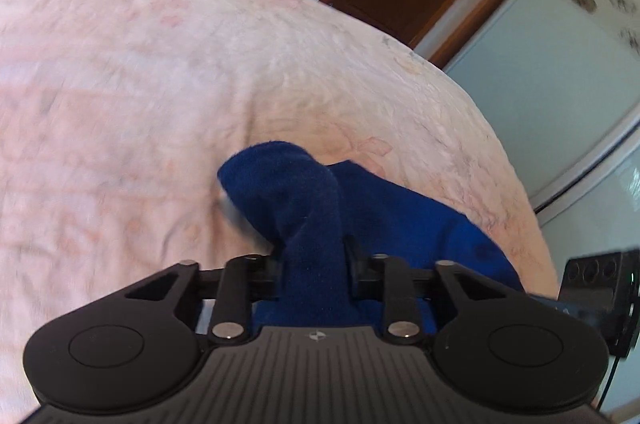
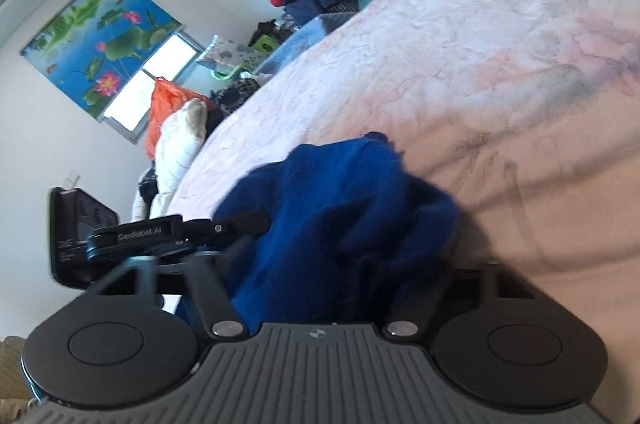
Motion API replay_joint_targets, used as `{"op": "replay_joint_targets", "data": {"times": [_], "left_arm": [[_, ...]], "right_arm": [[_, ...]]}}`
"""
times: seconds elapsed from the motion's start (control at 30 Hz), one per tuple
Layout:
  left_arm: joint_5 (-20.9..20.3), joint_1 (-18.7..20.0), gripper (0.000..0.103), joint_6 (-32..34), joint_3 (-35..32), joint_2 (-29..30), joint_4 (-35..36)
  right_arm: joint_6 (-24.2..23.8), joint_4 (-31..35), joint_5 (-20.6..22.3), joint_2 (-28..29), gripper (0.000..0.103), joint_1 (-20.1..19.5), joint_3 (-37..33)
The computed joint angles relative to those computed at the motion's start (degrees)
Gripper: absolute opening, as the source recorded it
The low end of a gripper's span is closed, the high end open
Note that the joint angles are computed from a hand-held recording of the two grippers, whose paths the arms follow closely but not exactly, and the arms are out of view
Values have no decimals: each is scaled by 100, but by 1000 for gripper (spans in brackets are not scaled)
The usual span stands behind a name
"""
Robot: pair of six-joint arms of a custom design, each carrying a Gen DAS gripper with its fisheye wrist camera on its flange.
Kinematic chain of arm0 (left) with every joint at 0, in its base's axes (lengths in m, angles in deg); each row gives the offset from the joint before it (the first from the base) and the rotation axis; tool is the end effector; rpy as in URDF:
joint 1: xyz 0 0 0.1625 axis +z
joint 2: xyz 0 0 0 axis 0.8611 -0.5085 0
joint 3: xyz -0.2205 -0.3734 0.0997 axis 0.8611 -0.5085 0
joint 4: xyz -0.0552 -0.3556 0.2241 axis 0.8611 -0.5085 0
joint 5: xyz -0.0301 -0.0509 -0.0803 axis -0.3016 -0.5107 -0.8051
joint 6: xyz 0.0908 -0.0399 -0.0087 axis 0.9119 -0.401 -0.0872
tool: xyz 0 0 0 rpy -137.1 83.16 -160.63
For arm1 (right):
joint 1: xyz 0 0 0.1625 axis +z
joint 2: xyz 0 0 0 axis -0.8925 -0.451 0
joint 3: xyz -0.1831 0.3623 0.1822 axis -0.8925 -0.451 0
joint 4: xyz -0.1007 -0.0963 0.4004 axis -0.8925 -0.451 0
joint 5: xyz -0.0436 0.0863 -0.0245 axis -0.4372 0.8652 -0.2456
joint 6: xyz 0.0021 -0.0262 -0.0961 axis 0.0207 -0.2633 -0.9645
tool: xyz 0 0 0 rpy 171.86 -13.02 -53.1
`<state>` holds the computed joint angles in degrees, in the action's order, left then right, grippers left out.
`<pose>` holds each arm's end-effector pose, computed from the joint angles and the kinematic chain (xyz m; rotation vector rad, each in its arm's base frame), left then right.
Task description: Fold small clothes
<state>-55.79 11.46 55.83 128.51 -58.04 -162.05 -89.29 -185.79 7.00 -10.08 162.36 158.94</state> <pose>-0.0302 -0.6263 0.3337 0.1707 2.6560 -1.0108 0.2710 -0.7049 0.0401 -0.5201 2.8186 -0.5755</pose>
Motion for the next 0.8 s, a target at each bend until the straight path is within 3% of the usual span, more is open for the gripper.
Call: {"op": "replay_joint_targets", "data": {"times": [0.13, 0.2, 0.27, 0.3, 0.33, 0.37, 0.4, 0.43, 0.5, 0.6, 0.73, 0.77, 0.8], "left_arm": [[110, -220, 22, 953, 157, 73, -654], [230, -271, 22, 988, 126, 124, -633], [434, -298, 25, 896, 38, 199, -391], [612, -332, 27, 827, 48, 203, -320], [720, -361, 33, 770, 107, 155, -301], [766, -383, 37, 740, 191, 75, -324], [766, -399, 45, 727, 294, -36, -352], [729, -407, 60, 721, 425, -202, -335], [638, -409, 75, 665, 727, -566, -302], [264, -350, 75, 537, 1149, -1127, 15], [-683, -86, 74, 130, 1562, -1649, 594], [-799, -64, 71, 47, 1655, -1696, 649], [-750, -114, 56, 115, 1803, -1742, 464]], "right_arm": [[57, -671, -48, -90, 24, -14, 283], [152, -1067, 0, -166, 24, -27, 439], [131, -1094, -212, -165, 25, 14, 410], [110, -941, -440, -150, 30, 58, 351], [181, -810, -671, -138, 44, 92, 313], [276, -818, -697, -162, 48, 91, 357], [375, -881, -566, -235, 57, 64, 475], [470, -975, -404, -331, 70, 30, 636], [510, -1070, -70, -579, 76, -60, 1019], [356, -866, 4, -998, 76, -144, 1602], [-82, -734, 633, -1522, 76, -387, 2447], [-152, -774, 749, -1582, 76, -419, 2599], [-156, -925, 701, -1598, 73, -396, 2705]]}}
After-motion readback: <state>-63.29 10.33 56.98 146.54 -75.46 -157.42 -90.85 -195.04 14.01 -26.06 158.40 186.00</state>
